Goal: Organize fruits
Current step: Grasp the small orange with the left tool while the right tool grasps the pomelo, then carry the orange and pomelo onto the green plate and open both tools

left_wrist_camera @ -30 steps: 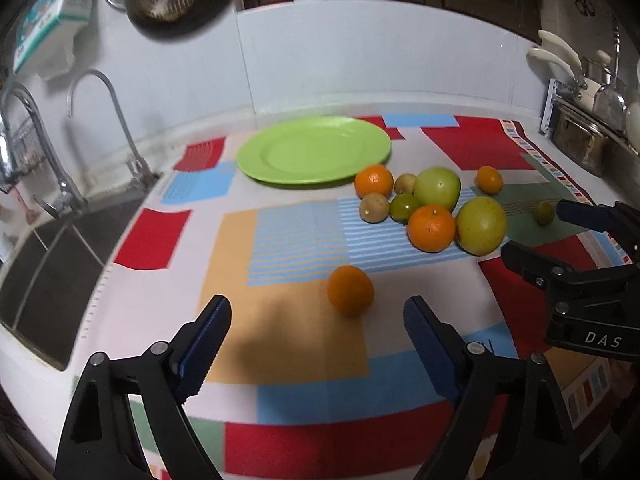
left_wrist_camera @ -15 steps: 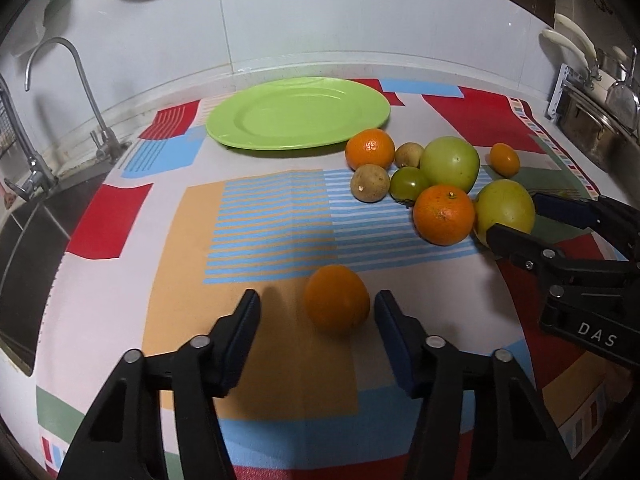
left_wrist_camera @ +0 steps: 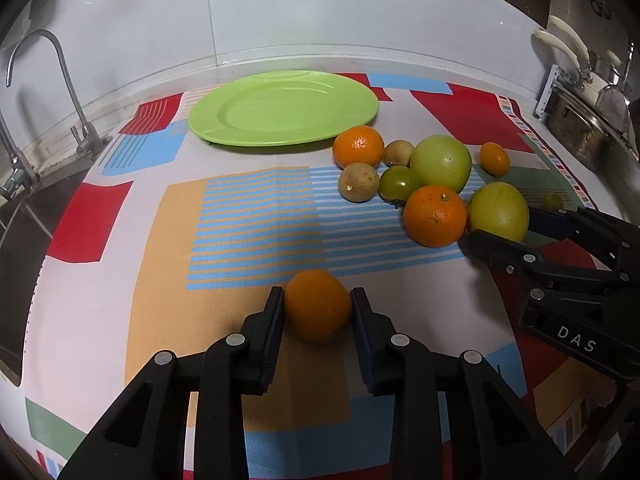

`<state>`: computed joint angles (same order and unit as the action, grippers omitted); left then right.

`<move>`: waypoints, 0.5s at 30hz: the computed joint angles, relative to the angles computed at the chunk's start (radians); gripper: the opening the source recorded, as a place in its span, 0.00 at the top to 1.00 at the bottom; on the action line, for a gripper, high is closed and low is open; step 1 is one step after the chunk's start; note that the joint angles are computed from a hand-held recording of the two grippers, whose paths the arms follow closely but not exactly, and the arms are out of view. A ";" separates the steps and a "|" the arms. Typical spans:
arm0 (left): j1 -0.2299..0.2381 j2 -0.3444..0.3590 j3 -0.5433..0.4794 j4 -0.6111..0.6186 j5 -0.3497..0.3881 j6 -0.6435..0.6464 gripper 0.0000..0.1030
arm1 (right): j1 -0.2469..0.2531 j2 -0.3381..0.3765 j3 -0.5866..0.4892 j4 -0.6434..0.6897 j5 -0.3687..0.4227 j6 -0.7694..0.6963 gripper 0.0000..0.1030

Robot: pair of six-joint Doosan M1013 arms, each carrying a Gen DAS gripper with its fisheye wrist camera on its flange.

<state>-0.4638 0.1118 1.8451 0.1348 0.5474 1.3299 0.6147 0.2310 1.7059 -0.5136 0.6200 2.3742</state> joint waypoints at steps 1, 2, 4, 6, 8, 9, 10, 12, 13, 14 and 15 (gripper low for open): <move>0.001 -0.002 0.000 -0.003 -0.004 0.007 0.68 | 0.002 -0.001 -0.001 0.002 0.003 0.004 0.48; 0.003 -0.004 0.001 -0.012 -0.007 0.020 0.68 | 0.003 -0.003 0.000 -0.004 0.004 0.020 0.48; 0.007 -0.010 0.000 -0.028 -0.014 0.048 0.68 | 0.011 -0.007 0.000 -0.020 0.014 0.047 0.48; 0.012 -0.016 -0.001 -0.046 -0.022 0.073 0.68 | 0.018 -0.013 -0.002 -0.032 0.022 0.072 0.48; 0.020 -0.022 -0.004 -0.073 -0.030 0.114 0.68 | 0.026 -0.020 -0.006 -0.056 0.031 0.109 0.48; 0.023 -0.026 -0.006 -0.084 -0.034 0.135 0.68 | 0.030 -0.022 -0.007 -0.063 0.034 0.121 0.48; 0.027 -0.029 -0.008 -0.095 -0.038 0.156 0.68 | 0.034 -0.024 -0.010 -0.070 0.038 0.133 0.48; 0.036 -0.035 -0.013 -0.133 -0.049 0.211 0.68 | 0.043 -0.027 -0.020 -0.100 0.046 0.165 0.48; 0.042 -0.037 -0.016 -0.149 -0.054 0.236 0.69 | 0.046 -0.027 -0.025 -0.110 0.050 0.177 0.48; 0.047 -0.040 -0.020 -0.168 -0.059 0.264 0.69 | 0.050 -0.027 -0.032 -0.124 0.052 0.190 0.48; 0.052 -0.041 -0.024 -0.185 -0.063 0.289 0.69 | 0.054 -0.027 -0.039 -0.140 0.054 0.206 0.48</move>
<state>-0.4116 0.0712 1.8214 -0.0505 0.4842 1.6189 0.6686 0.2043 1.6672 -0.6538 0.6742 2.5800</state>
